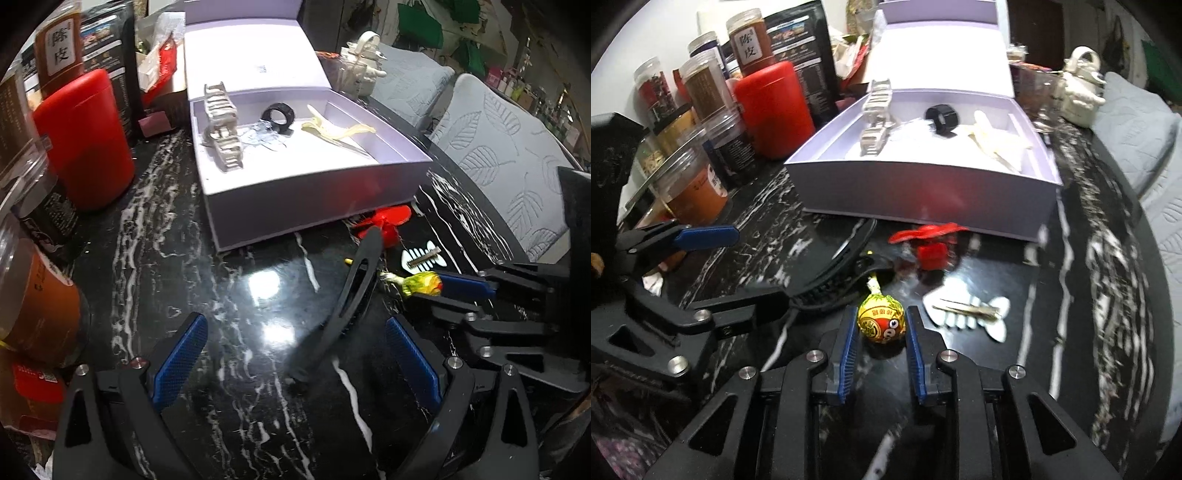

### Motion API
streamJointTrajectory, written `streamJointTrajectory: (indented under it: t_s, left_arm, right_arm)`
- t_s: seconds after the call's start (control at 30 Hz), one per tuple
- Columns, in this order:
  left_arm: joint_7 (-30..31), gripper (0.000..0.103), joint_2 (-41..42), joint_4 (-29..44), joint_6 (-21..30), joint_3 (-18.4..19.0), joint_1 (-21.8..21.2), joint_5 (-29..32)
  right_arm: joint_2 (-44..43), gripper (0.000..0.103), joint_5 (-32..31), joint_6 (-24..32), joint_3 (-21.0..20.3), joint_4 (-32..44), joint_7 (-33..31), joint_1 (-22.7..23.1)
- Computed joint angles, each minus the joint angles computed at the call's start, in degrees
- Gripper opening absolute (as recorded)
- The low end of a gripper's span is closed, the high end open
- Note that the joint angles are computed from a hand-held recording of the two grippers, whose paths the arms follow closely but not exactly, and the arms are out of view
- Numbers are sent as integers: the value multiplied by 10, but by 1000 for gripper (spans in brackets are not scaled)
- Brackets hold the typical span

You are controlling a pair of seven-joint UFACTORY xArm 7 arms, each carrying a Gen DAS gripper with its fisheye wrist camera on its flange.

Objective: Organize rigid objects
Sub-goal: 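Grasp the black comb with the left gripper while the right gripper grasps the lollipop stick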

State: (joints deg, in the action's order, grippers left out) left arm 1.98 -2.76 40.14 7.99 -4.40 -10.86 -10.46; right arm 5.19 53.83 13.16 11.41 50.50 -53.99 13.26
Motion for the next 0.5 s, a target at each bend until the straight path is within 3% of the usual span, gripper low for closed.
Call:
streamJointTrajectory:
  t_s: [0.23,0.5]
  left_arm:
    - [48,99,19,14,4,-9,-15,-40]
    - [-31,98,55,40,-11,-8,-9,86]
  right_arm:
    - [-36,25,1,-10,-19,-46,18,0]
    - [-54,25,-3,-21,-44,-78,37,1]
